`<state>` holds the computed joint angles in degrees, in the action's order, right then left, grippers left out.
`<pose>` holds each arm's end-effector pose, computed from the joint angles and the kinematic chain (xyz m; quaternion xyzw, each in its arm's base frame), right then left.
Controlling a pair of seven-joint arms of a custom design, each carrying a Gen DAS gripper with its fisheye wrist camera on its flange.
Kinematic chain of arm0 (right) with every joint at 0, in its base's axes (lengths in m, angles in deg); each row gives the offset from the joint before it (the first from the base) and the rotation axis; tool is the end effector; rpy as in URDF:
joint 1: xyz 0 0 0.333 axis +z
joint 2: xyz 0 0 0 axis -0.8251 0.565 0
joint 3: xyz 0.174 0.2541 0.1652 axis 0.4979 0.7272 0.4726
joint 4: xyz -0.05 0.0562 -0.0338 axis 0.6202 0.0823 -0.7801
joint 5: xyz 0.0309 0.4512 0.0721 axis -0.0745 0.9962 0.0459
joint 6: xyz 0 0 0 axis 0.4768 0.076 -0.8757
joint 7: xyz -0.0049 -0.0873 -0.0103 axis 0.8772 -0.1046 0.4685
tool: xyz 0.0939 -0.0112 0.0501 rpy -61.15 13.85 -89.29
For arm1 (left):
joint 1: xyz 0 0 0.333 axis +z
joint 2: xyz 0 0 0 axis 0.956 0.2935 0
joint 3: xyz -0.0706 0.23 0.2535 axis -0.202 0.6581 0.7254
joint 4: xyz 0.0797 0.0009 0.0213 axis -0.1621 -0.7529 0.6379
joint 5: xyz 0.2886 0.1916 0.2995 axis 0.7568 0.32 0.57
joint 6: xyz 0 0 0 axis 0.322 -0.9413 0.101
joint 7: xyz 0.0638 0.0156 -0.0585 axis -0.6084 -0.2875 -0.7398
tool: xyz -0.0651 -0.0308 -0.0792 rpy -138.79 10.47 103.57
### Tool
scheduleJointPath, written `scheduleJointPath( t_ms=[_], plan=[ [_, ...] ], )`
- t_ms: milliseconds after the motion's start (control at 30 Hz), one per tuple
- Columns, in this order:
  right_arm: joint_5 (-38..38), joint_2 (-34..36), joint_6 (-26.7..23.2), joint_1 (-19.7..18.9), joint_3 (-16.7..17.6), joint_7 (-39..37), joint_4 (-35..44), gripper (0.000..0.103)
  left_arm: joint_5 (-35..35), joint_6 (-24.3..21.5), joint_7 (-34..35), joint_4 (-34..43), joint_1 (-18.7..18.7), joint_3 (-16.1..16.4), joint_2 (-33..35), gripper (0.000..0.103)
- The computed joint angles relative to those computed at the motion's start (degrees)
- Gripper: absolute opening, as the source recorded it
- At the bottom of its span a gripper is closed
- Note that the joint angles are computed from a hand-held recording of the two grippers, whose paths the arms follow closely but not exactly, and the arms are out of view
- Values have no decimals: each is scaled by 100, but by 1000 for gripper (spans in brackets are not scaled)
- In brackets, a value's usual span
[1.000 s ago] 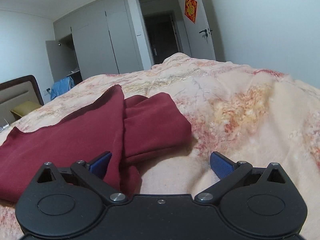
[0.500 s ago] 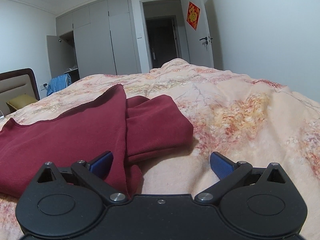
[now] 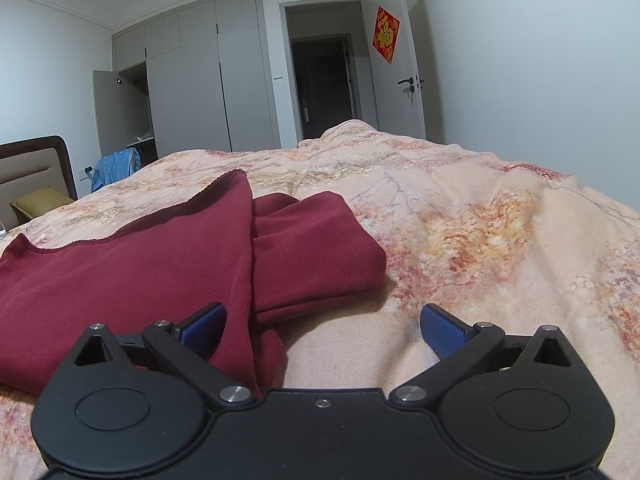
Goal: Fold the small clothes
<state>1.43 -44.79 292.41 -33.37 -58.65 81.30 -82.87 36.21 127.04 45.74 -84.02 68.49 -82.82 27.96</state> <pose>0.5880 0.2538 0.3587 -0.6531 0.5281 -0.2814 0.4642 0.4617 -0.1588 0.3688 -0.8112 0.3353 -0.2647 0.3995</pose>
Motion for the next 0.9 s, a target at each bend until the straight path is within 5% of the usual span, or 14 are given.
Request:
scheduleJointPath(
  t_ms=[233,767,900],
  plan=[
    [290,11,93,156,-65,-261,-8,102,-1449,-365,655,64,-126,-200,-228,103],
    [830,66,216,343,-101,-812,50,102,-1910,236,779,-128,99,-334,-435,103],
    [1250,-100,-361,531,-237,-1237,167,102,-1934,282,790,-137,124,-347,-444,103]
  ],
)
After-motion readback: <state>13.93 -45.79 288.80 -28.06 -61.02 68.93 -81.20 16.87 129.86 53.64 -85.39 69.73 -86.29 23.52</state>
